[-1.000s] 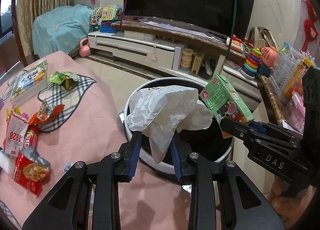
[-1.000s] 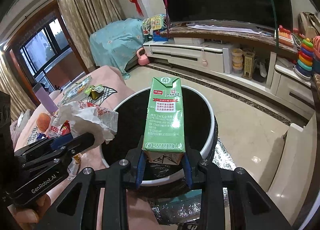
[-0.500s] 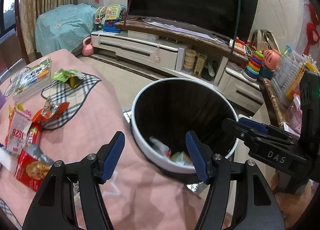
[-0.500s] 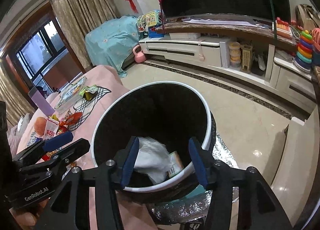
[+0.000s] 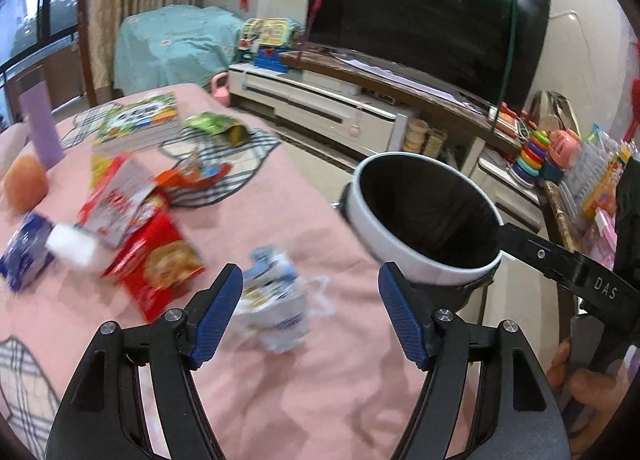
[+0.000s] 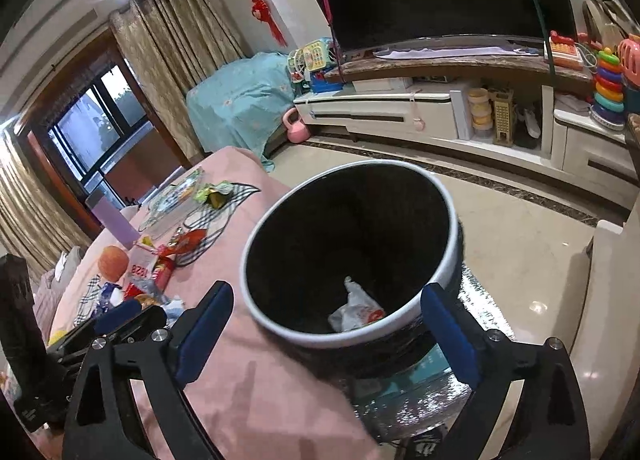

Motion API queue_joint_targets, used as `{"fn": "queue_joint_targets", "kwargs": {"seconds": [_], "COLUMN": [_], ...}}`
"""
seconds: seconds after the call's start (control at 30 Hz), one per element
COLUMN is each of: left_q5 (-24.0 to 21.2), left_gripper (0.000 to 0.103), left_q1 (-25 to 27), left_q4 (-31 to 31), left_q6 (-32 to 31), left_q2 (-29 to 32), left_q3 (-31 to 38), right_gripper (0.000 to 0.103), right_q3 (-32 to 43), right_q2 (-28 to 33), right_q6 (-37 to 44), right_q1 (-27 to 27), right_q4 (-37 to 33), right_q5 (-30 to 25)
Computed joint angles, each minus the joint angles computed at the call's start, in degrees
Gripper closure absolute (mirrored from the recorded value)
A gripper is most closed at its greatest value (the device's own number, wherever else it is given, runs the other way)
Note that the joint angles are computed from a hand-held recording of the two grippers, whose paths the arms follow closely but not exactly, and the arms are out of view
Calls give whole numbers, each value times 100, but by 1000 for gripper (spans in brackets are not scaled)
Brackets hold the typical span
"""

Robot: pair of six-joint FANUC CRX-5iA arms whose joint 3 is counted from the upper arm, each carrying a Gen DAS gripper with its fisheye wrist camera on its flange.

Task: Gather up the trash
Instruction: 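Grasp the red snack bag with the left tool while the right tool grasps the white wrapper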

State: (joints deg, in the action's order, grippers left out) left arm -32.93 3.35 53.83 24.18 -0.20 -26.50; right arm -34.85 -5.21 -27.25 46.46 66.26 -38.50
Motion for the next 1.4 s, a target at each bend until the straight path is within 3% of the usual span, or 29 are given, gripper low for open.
{"fn": "queue_joint_targets", "kwargs": {"seconds": [0.5,0.6,0.9,1.4], "left_q5": [-176,-206,-261,-466], "left_gripper": [28,28,27,28], "left_q1": [1048,1191,1371,1332], "left_q4": [224,243,287,150], "left_q6": [-252,-249,-251,4], "left_q2": [-280,-242,-27,610], "left_q3": [-466,-471,-384,162], "right_gripper": [6,6,6,9], "right_q3": [305,461,704,1107], "right_q2": [629,788,1085,1496], "right_q6": [-249,-108,166,688], "right_q1": [345,391,398,343], "right_q4": [677,554,404,125], "right_q5": [424,514,929,1016]}}
